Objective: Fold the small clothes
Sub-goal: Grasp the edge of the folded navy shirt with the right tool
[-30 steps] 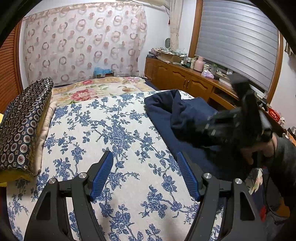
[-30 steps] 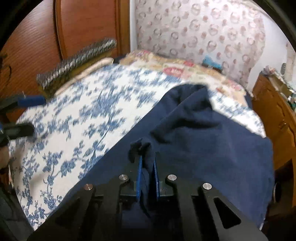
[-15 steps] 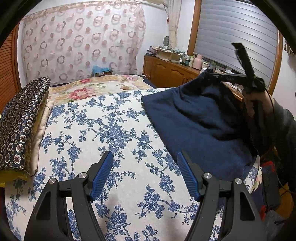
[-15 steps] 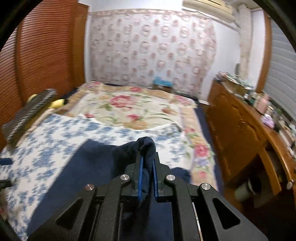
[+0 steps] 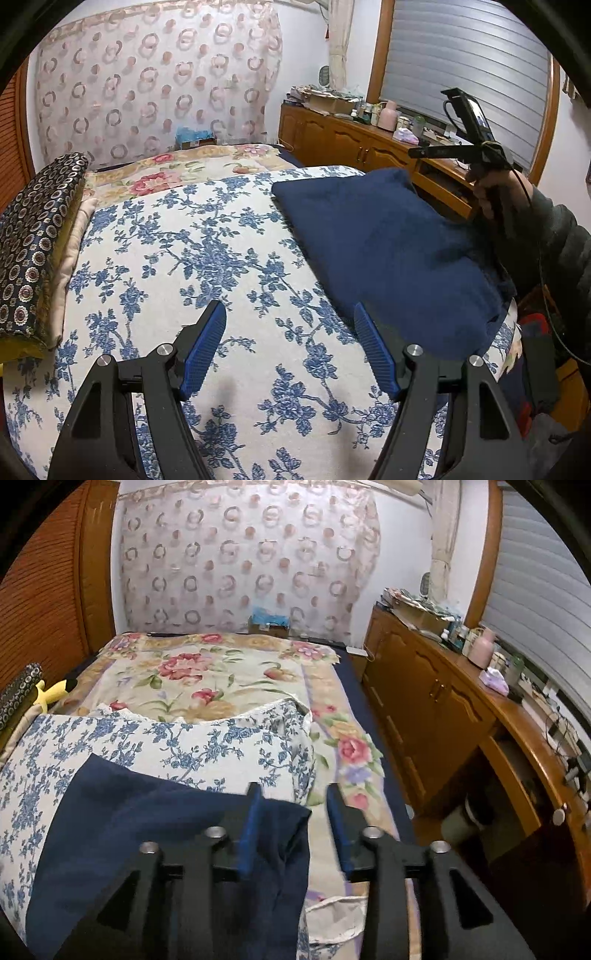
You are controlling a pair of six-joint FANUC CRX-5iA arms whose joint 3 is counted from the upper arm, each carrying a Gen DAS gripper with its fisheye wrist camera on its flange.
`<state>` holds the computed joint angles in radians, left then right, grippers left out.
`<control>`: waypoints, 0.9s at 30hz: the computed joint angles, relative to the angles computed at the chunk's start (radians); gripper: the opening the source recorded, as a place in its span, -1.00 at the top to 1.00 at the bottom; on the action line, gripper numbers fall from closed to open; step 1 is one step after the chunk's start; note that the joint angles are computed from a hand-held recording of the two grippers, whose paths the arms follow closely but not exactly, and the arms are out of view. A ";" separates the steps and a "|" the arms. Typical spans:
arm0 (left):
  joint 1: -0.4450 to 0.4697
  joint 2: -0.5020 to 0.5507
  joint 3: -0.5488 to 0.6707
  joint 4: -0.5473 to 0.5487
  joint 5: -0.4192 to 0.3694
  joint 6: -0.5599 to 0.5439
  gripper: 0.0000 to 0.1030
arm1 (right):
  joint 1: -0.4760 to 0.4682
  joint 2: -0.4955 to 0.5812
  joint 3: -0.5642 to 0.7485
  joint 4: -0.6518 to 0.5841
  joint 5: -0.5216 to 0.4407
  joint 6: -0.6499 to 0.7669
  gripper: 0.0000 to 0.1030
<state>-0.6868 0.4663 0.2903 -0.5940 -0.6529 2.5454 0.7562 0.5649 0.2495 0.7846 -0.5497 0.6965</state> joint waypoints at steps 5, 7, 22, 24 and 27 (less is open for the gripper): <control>-0.006 0.011 0.013 0.014 0.008 -0.027 -0.42 | -0.009 -0.077 -0.099 -0.038 0.061 0.011 0.19; -0.007 0.019 0.021 0.026 0.008 -0.043 -0.42 | -0.006 -0.117 -0.172 -0.018 0.099 -0.008 0.19; -0.016 0.080 0.083 0.110 0.002 -0.150 -0.42 | 0.032 -0.349 -0.483 -0.152 0.201 0.077 0.19; -0.016 0.087 0.090 0.127 0.004 -0.168 -0.42 | 0.032 -0.365 -0.492 -0.174 0.179 0.099 0.19; -0.018 0.098 0.098 0.150 0.011 -0.196 -0.42 | 0.045 -0.378 -0.486 -0.208 0.135 0.134 0.19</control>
